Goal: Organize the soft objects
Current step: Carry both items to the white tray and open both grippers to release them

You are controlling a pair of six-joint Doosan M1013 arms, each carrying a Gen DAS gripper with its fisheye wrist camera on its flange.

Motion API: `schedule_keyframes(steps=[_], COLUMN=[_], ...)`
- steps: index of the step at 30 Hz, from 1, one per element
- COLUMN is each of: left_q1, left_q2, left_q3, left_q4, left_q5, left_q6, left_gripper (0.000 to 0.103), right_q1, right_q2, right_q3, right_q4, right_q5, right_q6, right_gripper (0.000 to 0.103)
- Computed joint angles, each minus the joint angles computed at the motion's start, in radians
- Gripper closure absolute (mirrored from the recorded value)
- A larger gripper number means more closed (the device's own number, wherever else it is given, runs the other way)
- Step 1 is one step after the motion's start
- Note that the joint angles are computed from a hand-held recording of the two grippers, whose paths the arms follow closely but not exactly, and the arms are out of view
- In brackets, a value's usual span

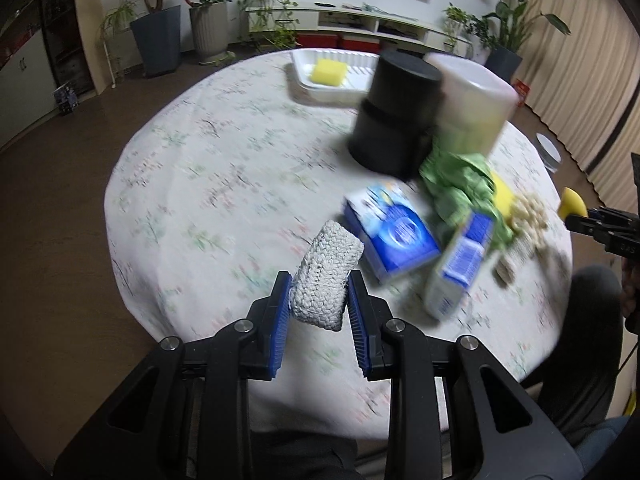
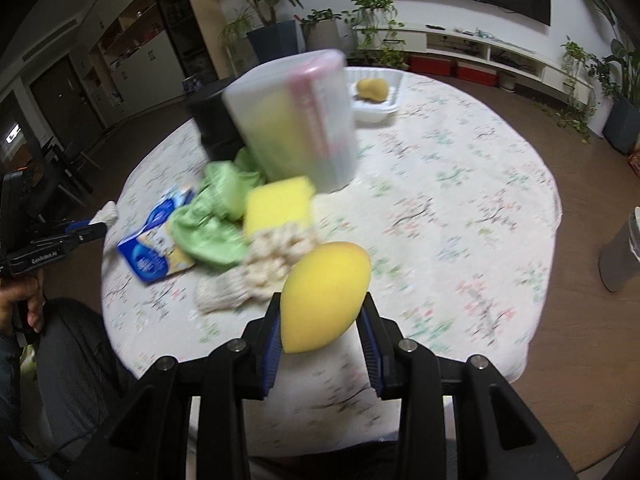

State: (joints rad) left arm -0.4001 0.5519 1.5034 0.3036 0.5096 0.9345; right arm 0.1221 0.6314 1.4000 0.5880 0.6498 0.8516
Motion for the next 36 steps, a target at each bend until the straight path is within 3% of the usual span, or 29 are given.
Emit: schedule_keyframes(steps=[9, 21, 30, 36], left_q1=[0.049, 0.081, 0.101, 0.114], left_q2=[0.055, 0.169, 0.278, 0.371], left_q3=[-0.117, -0.321, -0.536, -0.701], left_q4=[0.026, -0.067, -0.099, -0.171], left_q5=[0.045, 0.126, 0.219, 0.284], left_q6=[0.018, 0.180, 0.299, 0.425], left_gripper=[0.078, 0.078, 0.078, 0.077], right_q1=[-0.025, -0.027, -0.019, -0.003], right_q2=[0.067, 0.188, 0.350, 0.508], right_q3=[-0.137, -0.368, -0.681, -0.996], right_q4=[-0.119, -0.226, -0.289, -0.340], right_q5=[0.011, 0.090, 0.235, 0.391], right_q6=[0.122, 0.211, 0.244, 0.251], right_gripper=[0.065, 0.065, 0.065, 0.065])
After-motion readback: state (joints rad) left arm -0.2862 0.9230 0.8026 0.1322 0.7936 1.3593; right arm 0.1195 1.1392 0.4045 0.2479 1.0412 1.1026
